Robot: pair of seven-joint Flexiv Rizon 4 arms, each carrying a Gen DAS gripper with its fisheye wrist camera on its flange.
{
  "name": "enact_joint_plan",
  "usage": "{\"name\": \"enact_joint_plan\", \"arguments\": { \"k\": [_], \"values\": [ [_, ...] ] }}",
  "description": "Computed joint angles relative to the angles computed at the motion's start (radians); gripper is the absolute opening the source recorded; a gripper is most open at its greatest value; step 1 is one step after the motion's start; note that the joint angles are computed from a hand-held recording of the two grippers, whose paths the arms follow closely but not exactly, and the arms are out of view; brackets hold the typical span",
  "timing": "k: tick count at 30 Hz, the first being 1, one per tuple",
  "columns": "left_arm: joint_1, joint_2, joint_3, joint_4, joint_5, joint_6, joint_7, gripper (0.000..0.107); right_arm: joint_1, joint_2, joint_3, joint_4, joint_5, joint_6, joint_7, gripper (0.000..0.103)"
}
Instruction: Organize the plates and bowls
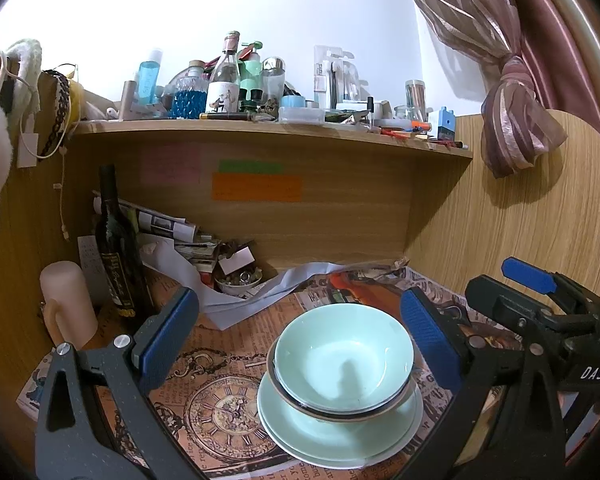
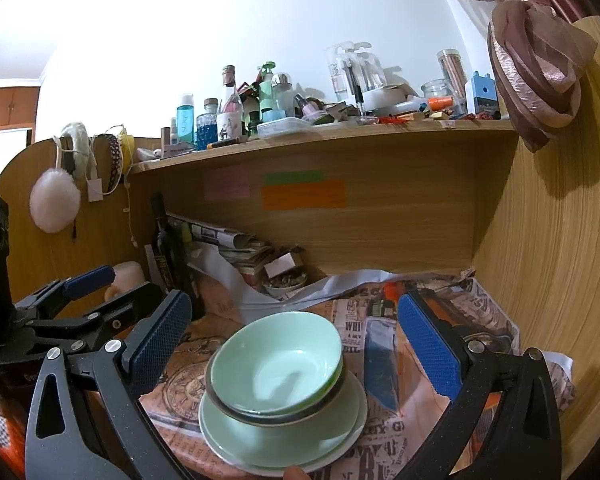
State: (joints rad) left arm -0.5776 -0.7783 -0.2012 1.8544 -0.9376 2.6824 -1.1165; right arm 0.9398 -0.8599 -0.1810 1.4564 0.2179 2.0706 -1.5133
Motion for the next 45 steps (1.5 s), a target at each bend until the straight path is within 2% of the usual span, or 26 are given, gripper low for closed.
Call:
{"name": "enact_joint_plan", "arguments": {
  "k": [18,25,45],
  "values": [
    [-0.004,-0.005,-0.002,-0.012,-0.012,-0.003,0.009,0.103,0.005,-0.002,-0.002,-0.007,0.006,-0.009,0.010,0.103],
    [-0.005,-0.008,-0.005,-0.020,-0.019,-0.004,0.015,0.103,0.035,-0.006,-0.037,-0.013,0.038,-0.017,0.020,0.103],
    [-0.006,-0.027,-0.008,-0.057,-0.028,-0.013,0.017,0.103,0.058,-0.014,-0.069,-0.022,0.056,-0.028,0.033,0.103]
  ]
}}
